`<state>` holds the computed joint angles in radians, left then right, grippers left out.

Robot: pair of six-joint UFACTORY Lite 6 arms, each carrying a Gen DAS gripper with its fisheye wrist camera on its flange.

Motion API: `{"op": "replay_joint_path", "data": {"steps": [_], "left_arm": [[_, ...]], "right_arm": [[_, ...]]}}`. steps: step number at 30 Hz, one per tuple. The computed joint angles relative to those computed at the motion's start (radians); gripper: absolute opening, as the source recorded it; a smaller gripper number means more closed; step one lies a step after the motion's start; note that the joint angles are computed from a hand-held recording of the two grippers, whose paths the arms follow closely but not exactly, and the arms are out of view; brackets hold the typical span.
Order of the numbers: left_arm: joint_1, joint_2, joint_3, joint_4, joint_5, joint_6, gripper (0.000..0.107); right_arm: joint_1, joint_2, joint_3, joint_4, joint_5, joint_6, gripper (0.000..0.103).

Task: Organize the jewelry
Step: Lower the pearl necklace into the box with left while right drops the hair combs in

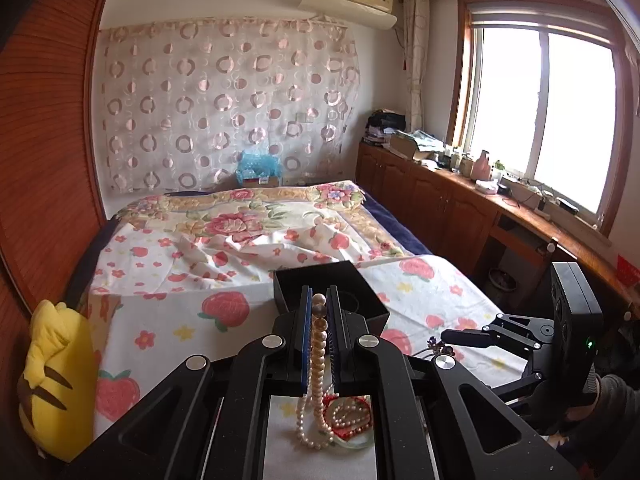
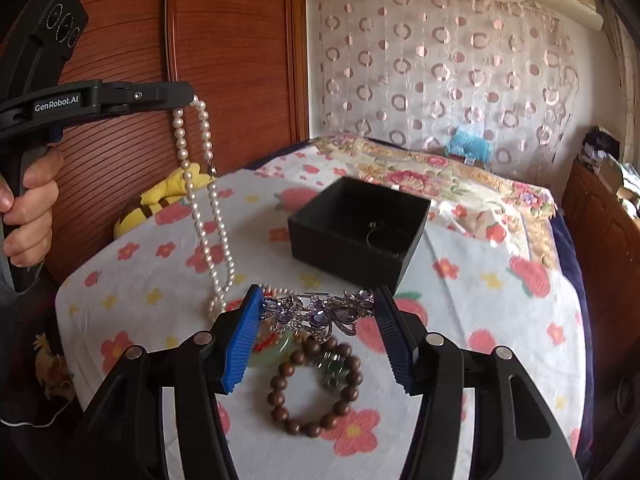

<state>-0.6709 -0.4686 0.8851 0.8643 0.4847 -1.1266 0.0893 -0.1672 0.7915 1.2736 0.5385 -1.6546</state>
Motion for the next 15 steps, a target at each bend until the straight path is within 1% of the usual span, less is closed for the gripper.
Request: {"op": "replay_joint_path", "data": {"steps": [4,8,15], "left_arm": [[0.035,0.054,0.089,-0.044,-0.014,0.075,0.006],[0.074,0.098,0.19,-0.104,-0.018,0.181,0.006],[0.129,0.228,0.399,-0.176,-0.019,0.322,0.006]], "right_arm": [[0.006,0.042,0.076,0.001,0.0,0.009,0.059],[0.019,0.126,0.184,0.003,-0.008,0.023,0.059],[0.056,0.351,0.417,0.008,-0.06,0.039,0.059]]}}
